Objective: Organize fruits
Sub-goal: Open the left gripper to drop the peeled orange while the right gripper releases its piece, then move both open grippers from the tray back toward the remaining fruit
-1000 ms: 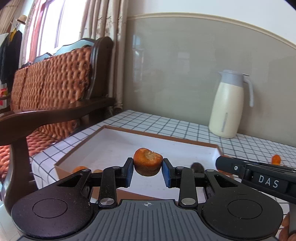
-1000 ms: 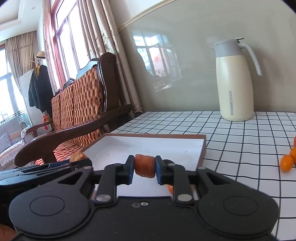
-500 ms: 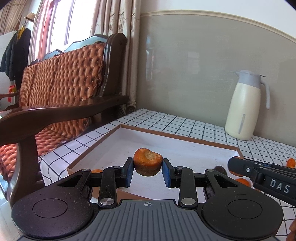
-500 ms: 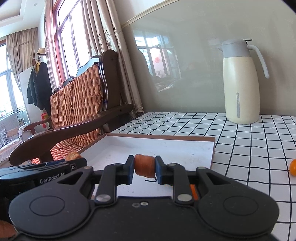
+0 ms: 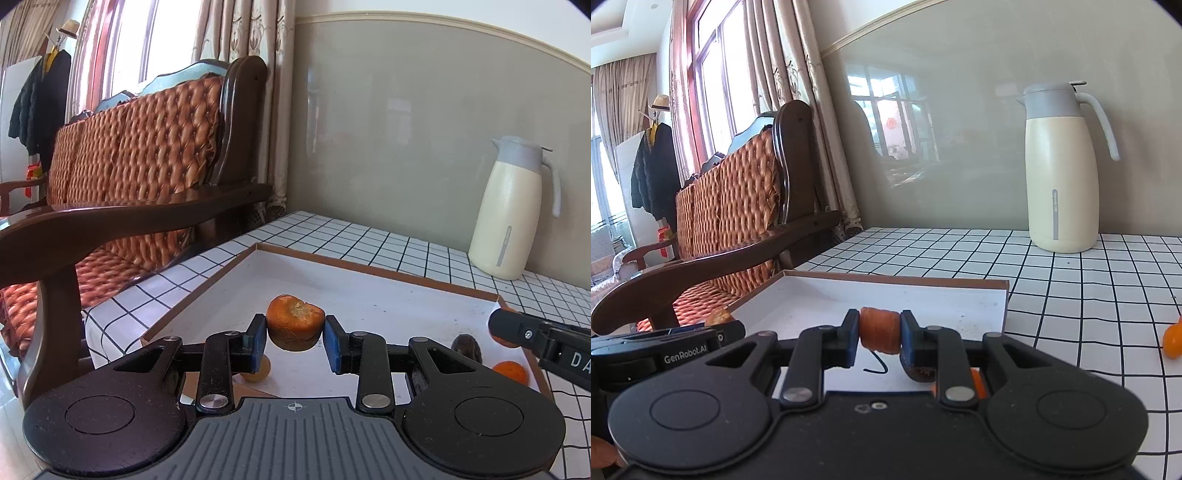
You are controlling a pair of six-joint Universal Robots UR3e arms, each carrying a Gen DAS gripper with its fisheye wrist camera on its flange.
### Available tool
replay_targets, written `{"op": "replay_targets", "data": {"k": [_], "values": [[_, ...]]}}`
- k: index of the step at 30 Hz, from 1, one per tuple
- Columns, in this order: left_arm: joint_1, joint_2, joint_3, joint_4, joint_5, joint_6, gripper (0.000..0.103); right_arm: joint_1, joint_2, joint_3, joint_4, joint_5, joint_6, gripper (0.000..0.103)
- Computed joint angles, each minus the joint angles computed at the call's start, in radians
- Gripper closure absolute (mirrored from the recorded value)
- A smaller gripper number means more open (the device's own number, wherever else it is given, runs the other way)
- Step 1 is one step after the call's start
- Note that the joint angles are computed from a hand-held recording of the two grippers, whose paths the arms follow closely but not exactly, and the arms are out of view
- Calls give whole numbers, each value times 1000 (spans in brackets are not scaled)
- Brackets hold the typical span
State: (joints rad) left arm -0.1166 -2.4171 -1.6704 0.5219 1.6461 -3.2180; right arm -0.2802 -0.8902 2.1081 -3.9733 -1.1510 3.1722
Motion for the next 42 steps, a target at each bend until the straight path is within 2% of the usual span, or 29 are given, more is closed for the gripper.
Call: {"op": "replay_targets", "data": {"k": [11,14,16,17,18,19,21,22,24,25,32,42], "values": [[14,-47,108,-73,12,1,69,35,25,-66,49,-47,1,88],[24,-66,170,-131,6,-12,69,44,38,-91,62,-63,5,85],[28,-86,218,-173,8,-21,69,64,52,-107,46,-119,8,76],[29,-95,238,-193,11,-26,69,71,59,-112,32,-143,7,59],[29,-105,260,-211,17,-35,69,74,68,-109,-1,-164,19,30],[30,-114,283,-237,21,-38,68,71,81,-99,-60,-179,44,21],[32,-111,306,-287,29,-51,31,50,81,-73,-136,-166,71,11],[25,-104,300,-281,52,-68,0,39,75,-63,-153,-154,75,7],[2,-118,274,-147,113,-56,0,16,67,-40,-189,-128,87,6],[0,-116,270,-127,115,-37,0,1,58,-30,-184,-101,91,6],[-27,-120,246,-68,154,16,0,-44,29,20,-170,-16,77,6],[-63,-90,192,-37,171,56,0,-75,-9,63,-165,-1,65,6]]}}
